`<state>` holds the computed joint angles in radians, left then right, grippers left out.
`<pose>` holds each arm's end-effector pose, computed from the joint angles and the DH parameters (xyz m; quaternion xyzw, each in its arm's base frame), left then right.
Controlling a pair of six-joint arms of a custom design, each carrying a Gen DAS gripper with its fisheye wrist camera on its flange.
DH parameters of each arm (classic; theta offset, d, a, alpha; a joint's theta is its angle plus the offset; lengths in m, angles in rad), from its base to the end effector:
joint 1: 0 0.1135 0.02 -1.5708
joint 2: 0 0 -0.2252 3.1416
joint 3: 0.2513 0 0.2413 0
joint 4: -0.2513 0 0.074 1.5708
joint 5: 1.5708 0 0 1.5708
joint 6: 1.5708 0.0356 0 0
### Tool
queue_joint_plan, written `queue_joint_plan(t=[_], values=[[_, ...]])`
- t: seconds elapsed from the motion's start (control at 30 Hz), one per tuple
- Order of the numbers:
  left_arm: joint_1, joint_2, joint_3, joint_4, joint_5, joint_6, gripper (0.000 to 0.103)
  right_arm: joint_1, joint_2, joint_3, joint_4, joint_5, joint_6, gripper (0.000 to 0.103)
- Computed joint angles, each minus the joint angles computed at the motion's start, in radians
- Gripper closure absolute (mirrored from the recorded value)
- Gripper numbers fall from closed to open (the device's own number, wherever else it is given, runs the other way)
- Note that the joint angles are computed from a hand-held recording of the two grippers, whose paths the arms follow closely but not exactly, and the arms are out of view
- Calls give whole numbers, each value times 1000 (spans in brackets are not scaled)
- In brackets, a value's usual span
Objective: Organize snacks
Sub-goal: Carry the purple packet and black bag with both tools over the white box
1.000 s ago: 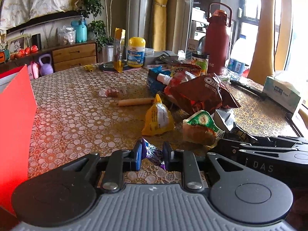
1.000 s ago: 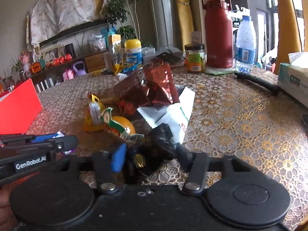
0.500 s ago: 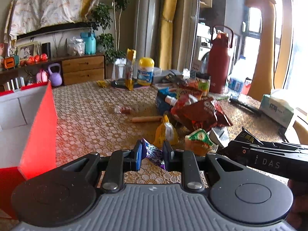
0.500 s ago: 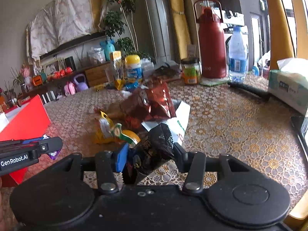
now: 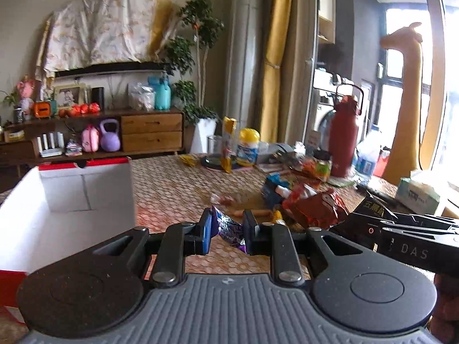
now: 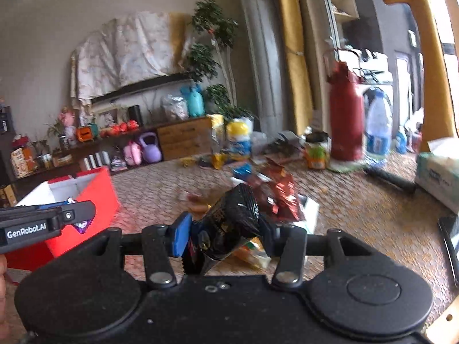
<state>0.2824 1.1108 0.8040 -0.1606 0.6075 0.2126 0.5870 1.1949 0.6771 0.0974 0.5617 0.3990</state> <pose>0.2487 0.0510 0.2554 0.1283 0.8176 -0.1244 0.5473 0.2313 0.1311 0.2169 0.0745 0.8168 0.0425 0.5705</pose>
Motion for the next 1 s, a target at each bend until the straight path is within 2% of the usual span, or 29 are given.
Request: queue_joint_plan(t=[0.2,0.43,0.73,1.0], values=[[110,5,46,-17,56,-2,81,56,68,93,12,-9,-49,54],[234,79,129,-3,94,-7,81,116,187,230,32,-54,-97,54],[326,218,244,44,62,-29,81,153,413,511,29,-148,-175,54],[357,389,365,47,18,-18,81,160,649,806,-57,-214,-210,54]])
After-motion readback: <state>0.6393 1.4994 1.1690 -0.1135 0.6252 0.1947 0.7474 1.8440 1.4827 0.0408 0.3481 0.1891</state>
